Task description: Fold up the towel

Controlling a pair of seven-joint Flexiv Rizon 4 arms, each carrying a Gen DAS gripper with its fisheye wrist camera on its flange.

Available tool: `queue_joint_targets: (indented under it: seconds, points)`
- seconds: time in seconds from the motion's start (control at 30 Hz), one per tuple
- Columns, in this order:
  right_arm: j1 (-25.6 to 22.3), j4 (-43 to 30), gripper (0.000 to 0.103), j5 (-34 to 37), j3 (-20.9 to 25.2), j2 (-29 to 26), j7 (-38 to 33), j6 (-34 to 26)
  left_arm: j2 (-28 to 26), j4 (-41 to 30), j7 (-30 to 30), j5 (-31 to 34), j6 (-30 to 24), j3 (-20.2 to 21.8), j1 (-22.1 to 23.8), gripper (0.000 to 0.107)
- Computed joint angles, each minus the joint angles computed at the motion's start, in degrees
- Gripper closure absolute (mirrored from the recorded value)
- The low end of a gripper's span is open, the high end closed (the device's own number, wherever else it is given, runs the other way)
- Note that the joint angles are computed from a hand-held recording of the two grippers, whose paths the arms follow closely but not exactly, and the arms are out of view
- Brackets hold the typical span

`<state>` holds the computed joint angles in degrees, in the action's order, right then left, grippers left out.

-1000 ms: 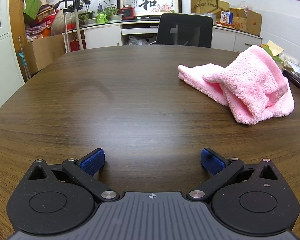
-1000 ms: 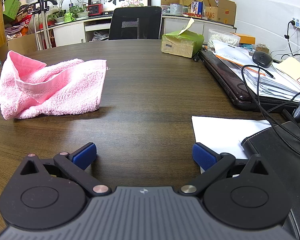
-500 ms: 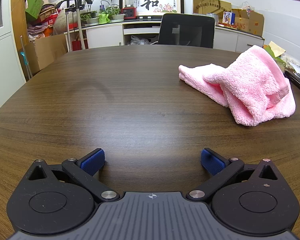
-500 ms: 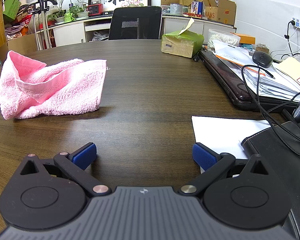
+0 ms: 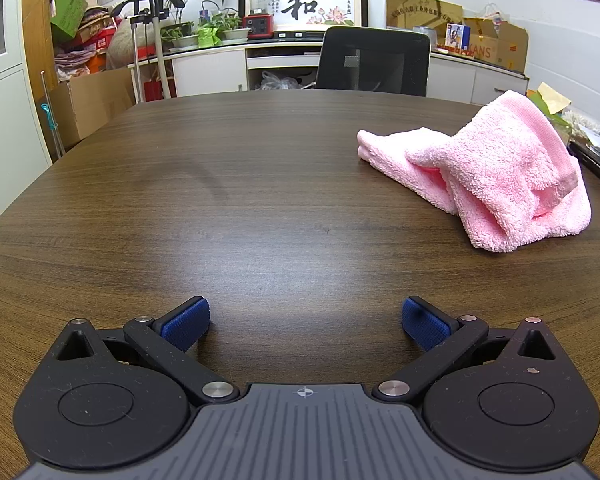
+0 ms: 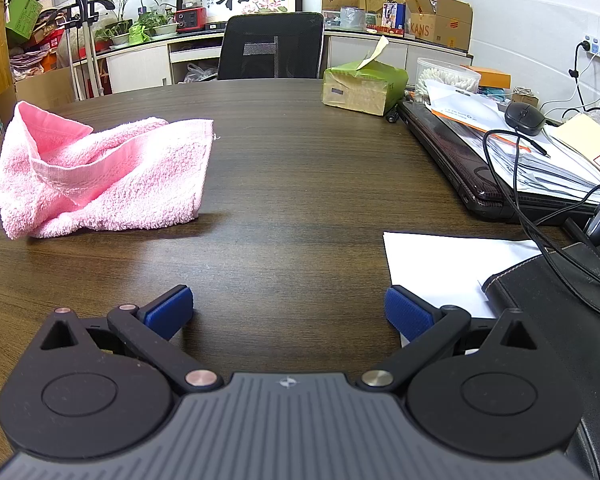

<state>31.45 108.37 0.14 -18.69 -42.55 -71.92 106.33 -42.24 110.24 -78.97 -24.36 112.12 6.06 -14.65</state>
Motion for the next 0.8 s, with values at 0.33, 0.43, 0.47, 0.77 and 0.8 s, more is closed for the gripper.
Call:
queue_joint_targets:
  seconds: [0.33, 0.43, 0.47, 0.77, 0.8]
  points:
    - [0.0, 0.0, 0.000, 0.1, 0.1, 0.0, -0.1, 0.0, -0.1, -0.4, 0.0, -0.1, -0.3, 0.3, -0.2, 0.004]
    - [-0.5, -0.1, 0.000, -0.4, 0.5, 0.3, -0.4, -0.5, -0.1, -0.4, -0.1, 0.0, -0.3, 0.3, -0.2, 0.004]
    - [-1.7, -0.3, 0.000, -1.4, 1.7, 0.7, -0.6, -1.5, -0.1, -0.4, -0.1, 0.2, -0.3, 0.1, 0.0, 0.004]
    - [-4.2, -0.9, 0.000, -3.8, 4.1, 1.0, -0.6, -2.0, -0.3, -0.7, -0.1, 0.1, -0.5, 0.4, -0.3, 0.004]
    - [-3.0, -1.0, 0.000, -3.2, 2.9, 0.9, 0.1, -2.4, -0.4, -0.7, -0.1, 0.1, -0.5, 0.4, -0.3, 0.004]
